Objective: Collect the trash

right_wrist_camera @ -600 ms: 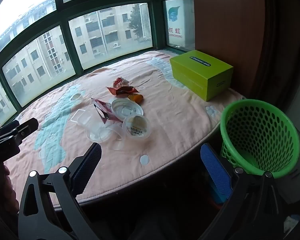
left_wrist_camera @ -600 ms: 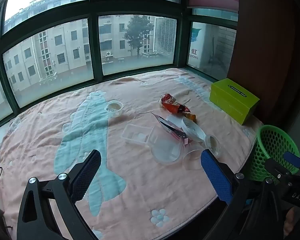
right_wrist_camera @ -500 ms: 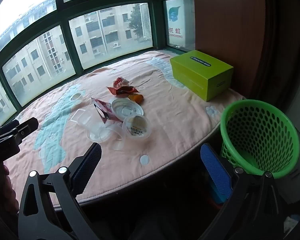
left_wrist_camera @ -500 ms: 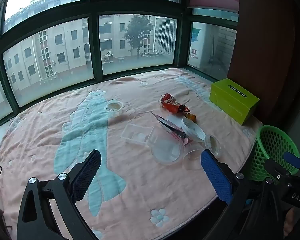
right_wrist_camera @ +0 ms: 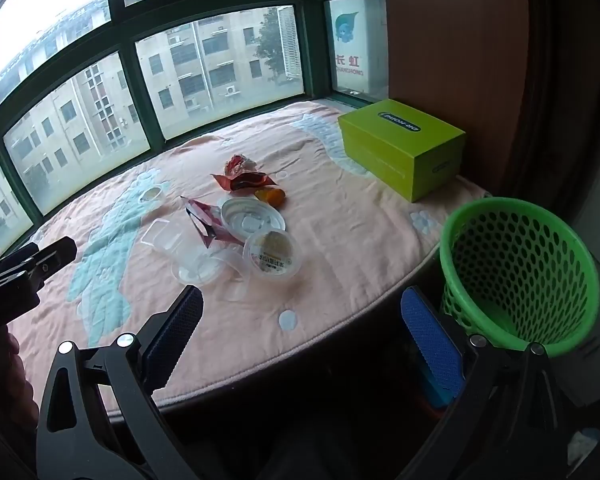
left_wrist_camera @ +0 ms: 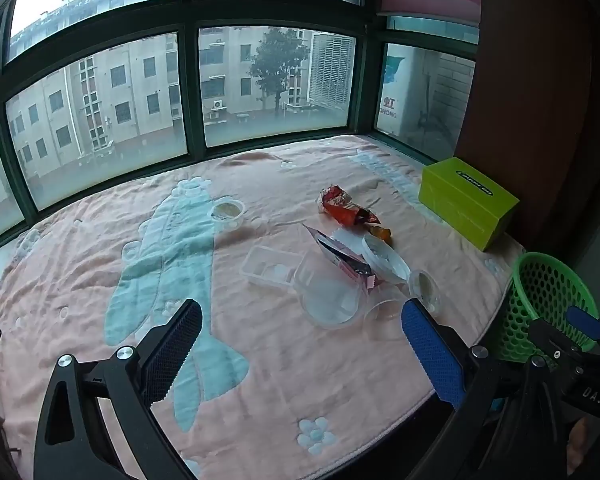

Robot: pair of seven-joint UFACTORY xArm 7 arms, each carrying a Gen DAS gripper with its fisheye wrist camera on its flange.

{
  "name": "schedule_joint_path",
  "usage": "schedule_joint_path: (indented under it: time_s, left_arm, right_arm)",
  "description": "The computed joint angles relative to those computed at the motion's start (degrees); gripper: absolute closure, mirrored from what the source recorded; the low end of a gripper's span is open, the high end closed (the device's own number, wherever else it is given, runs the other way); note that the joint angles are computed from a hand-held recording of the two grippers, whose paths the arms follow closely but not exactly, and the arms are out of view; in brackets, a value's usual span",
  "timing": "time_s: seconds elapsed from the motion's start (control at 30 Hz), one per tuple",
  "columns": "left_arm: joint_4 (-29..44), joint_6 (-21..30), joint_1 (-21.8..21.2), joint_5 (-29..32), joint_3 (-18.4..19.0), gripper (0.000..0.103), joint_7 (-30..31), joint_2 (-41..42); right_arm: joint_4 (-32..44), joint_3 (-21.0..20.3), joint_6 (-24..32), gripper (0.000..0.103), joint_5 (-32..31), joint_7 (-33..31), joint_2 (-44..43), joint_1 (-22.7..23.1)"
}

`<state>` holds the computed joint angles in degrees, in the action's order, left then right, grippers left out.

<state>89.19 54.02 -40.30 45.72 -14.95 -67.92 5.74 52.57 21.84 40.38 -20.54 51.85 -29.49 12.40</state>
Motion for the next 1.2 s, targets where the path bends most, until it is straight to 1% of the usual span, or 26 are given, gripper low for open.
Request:
schedule_joint_path:
  time_s: [0.2, 1.2]
  left_arm:
    - [-0.73, -0.44, 0.0, 0.33, 0.06, 0.006, -0.86, 0.02]
    - [-0.23, -0.58, -0.47, -0.37, 0.32, 0.006, -0.52, 0.69]
  right_arm:
    - [-0.34, -0.05, -0.29, 0.005, -0.06, 0.12, -0.11, 0.02]
    - [-0.53, 0.14, -0.43, 0.005, -0.21, 0.96, 0.39, 0.4]
